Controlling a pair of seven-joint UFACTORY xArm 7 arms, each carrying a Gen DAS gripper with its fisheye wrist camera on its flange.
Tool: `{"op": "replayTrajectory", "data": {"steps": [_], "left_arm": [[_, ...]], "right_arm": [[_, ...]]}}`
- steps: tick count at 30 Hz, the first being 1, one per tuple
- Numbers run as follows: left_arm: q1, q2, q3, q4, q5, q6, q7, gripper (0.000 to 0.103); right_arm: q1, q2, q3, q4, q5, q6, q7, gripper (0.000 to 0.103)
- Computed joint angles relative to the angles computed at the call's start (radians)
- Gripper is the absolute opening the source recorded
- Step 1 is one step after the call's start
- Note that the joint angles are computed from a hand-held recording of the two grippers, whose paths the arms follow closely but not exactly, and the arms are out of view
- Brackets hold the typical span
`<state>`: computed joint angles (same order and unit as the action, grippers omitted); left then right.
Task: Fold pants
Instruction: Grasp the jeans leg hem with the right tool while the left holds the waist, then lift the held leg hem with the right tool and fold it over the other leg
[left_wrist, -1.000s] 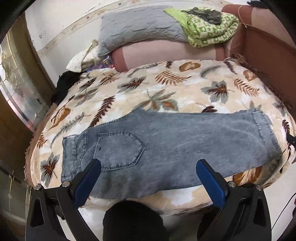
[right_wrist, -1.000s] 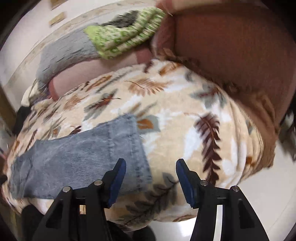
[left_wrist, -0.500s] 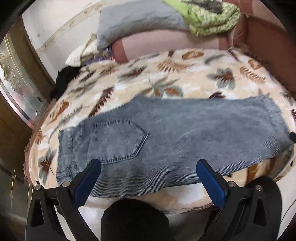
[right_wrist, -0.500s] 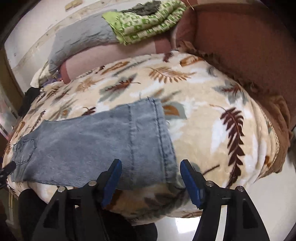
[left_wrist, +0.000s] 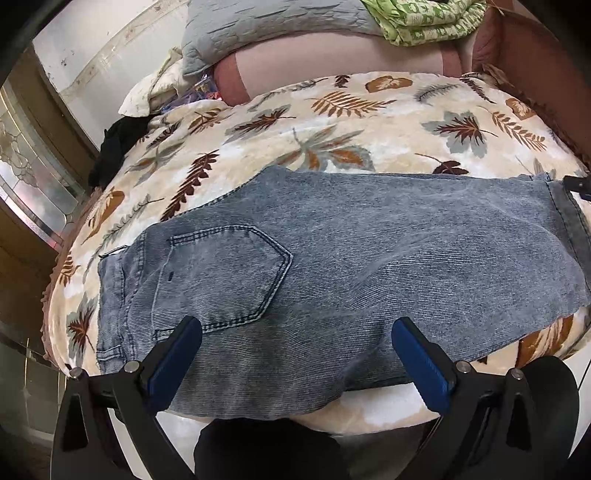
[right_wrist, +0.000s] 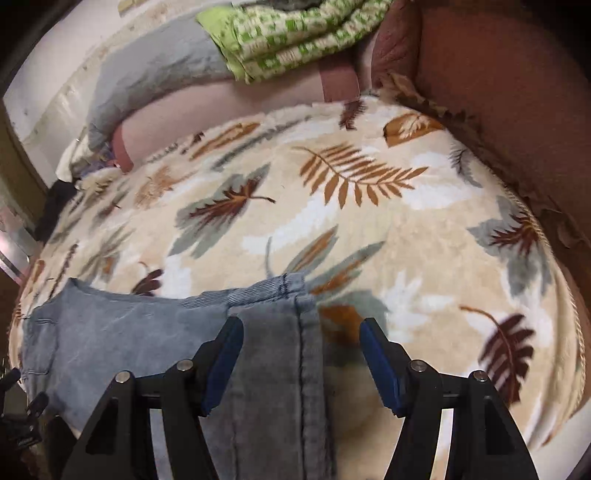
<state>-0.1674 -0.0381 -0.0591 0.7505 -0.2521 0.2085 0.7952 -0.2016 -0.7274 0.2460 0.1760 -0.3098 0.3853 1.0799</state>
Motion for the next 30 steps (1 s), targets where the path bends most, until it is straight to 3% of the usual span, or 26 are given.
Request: {"op": "replayTrajectory", "data": {"steps": [3, 6, 10, 17, 24, 26, 27, 28, 30], "left_arm": [[0.004, 0.018, -0.004, 0.013, 0.03, 0.002, -0.027, 0.103], [0.008, 0.031, -0.009, 0.021, 0.049, 0.005, -0.046, 0.103], [0.012, 0.042, -0.014, 0.025, 0.076, 0.008, -0.068, 0.103], [0.013, 0.058, -0.021, 0.03, 0.14, 0.004, -0.128, 0.103], [0.003, 0.097, -0.014, 0.049, 0.294, -0.034, -0.276, 0.103], [-0.007, 0.112, 0.001, 0.054, 0.392, -0.039, -0.35, 0.103], [-0.011, 0.117, 0.009, 0.057, 0.434, -0.037, -0.384, 0.103], [-0.006, 0.118, 0.005, 0.058, 0.435, -0.032, -0.384, 0.103], [0.009, 0.112, -0.014, 0.054, 0.381, -0.025, -0.339, 0.103]], "right_arm": [[-0.022, 0.059, -0.005, 0.008, -0.017, -0.043, -0.014, 0.062], [-0.008, 0.11, -0.042, 0.001, 0.003, -0.112, -0.049, 0.034], [-0.061, 0.079, 0.039, 0.003, -0.023, -0.109, -0.015, 0.017], [-0.126, 0.049, 0.045, 0.009, -0.041, -0.175, -0.027, 0.014], [-0.277, 0.243, 0.129, 0.068, -0.095, -0.254, 0.022, 0.014], [-0.251, 0.235, 0.101, 0.058, -0.08, -0.254, 0.032, 0.017], [-0.19, 0.212, 0.042, 0.046, -0.039, -0.238, 0.014, 0.018], [-0.146, 0.189, 0.001, 0.034, -0.011, -0.226, -0.003, 0.021], [-0.046, 0.086, -0.082, -0.014, 0.053, -0.189, -0.051, 0.037]]}}
